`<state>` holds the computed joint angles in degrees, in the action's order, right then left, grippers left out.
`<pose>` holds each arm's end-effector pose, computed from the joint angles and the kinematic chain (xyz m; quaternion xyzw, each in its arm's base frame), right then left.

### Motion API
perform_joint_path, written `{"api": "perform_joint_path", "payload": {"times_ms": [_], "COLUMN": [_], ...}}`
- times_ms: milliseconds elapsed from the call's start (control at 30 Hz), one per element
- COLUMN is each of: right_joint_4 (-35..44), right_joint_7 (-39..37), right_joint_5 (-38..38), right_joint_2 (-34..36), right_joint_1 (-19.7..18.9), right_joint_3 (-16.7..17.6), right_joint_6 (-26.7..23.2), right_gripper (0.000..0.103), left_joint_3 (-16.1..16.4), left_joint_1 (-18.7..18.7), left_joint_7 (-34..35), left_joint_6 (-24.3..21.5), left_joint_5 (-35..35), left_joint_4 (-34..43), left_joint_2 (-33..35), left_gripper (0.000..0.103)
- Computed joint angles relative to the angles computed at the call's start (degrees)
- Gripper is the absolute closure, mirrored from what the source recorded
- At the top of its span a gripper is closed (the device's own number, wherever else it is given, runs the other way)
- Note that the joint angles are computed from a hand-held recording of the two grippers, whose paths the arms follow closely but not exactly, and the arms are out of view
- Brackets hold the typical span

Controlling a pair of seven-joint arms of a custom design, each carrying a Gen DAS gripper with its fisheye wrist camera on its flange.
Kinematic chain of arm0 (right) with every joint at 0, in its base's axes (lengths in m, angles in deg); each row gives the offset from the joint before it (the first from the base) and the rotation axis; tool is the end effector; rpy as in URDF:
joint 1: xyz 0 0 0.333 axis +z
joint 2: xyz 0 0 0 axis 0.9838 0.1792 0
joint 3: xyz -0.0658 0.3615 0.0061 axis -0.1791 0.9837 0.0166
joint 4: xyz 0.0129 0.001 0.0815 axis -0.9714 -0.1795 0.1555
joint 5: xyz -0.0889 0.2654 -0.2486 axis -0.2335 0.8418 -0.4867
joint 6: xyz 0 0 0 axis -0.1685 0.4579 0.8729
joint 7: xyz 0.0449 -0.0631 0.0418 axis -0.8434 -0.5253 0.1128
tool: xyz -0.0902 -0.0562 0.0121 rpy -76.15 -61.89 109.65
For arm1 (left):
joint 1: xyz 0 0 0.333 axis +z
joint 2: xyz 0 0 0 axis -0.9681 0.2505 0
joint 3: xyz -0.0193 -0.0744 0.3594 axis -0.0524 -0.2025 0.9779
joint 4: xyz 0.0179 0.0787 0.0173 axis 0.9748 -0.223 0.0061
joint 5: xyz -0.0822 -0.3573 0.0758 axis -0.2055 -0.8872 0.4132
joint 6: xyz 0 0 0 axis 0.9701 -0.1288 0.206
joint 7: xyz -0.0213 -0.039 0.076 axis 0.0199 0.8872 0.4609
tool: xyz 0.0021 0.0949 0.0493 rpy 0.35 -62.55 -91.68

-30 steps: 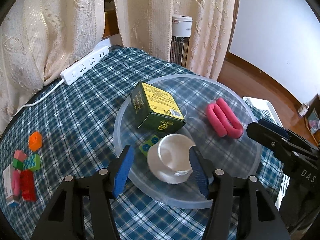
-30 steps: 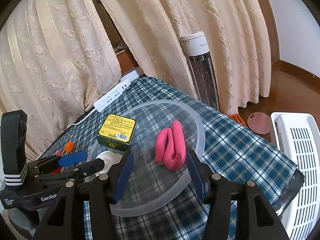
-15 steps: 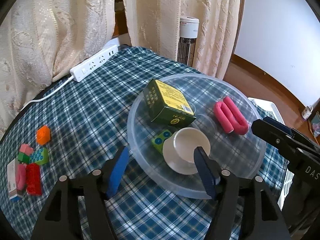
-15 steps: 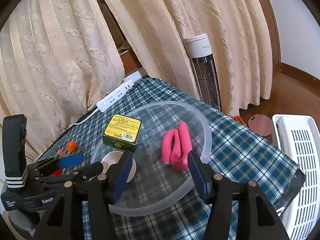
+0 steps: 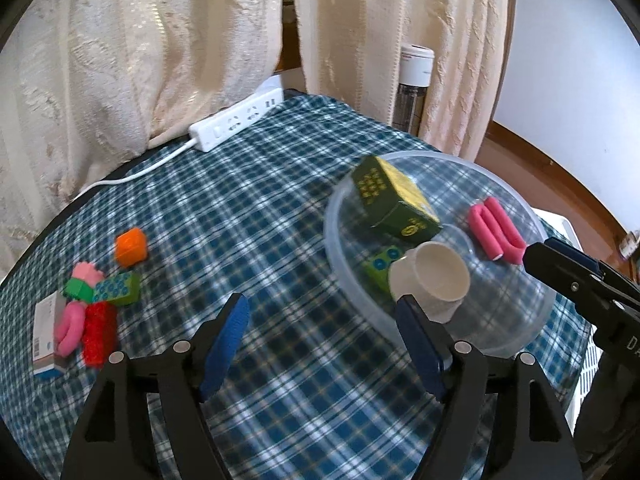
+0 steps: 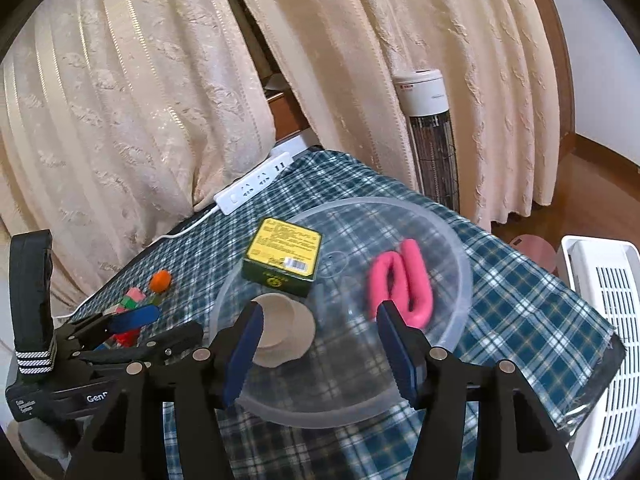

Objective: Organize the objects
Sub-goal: 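Carry the white cup into the clear bowl and open the left tool, then withdraw both tools from the bowl back toward the remaining bricks and medicine box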

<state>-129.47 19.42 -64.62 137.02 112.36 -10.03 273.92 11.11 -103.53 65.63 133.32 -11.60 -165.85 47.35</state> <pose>0.6359 0.3639 0.2648 -0.6281 0.6310 -0.1500 0.4299 0.6500 -0.2033 0.3011 -0.6028 0.7208 -0.2576 0.2251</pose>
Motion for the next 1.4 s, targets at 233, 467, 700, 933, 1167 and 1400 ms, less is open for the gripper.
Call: {"api": "perform_joint_path", "payload": {"times_ms": [233, 467, 700, 933, 1167, 1400], "right_joint_4": [1.4, 4.0, 7.1, 11.8, 17.2, 25.0], "right_joint_7": [-0.5, -0.9, -0.6, 0.2, 0.9, 0.8], "right_joint_5": [0.4, 0.0, -1.2, -3.9, -7.2, -10.4], "right_joint_2": [0.2, 1.1, 2.3, 4.4, 6.9, 10.7], "right_joint_1": [1.9, 3.5, 4.7, 4.9, 5.1, 4.9], "right_joint_3": [-0.6, -1.0, -1.3, -0.2, 1.2, 3.6], "right_joint_6": [-0.8, -3.3, -5.8, -9.8, -13.7, -19.9], "right_gripper": [0.031, 0.025, 0.022, 0.018, 0.017, 0.016], "left_joint_3": [1.4, 3.8, 3.8, 4.5, 2.7, 3.3], "left_joint_1": [0.1, -0.7, 0.7, 2.4, 7.1, 9.6], "left_joint_7": [0.2, 1.7, 4.2, 6.1, 8.4, 10.3], "left_joint_6": [2.3, 4.5, 6.3, 7.1, 8.8, 10.0], "left_joint_5": [-1.9, -6.0, -10.4, -14.5, -16.6, -20.1], "left_joint_4": [-3.3, -6.3, -8.9, -11.1, -13.7, -16.1], "left_joint_2": [-1.6, -2.4, -3.4, -4.2, -5.8, -6.7], "left_gripper": [0.026, 0.024, 0.023, 0.023, 0.023, 0.023]}}
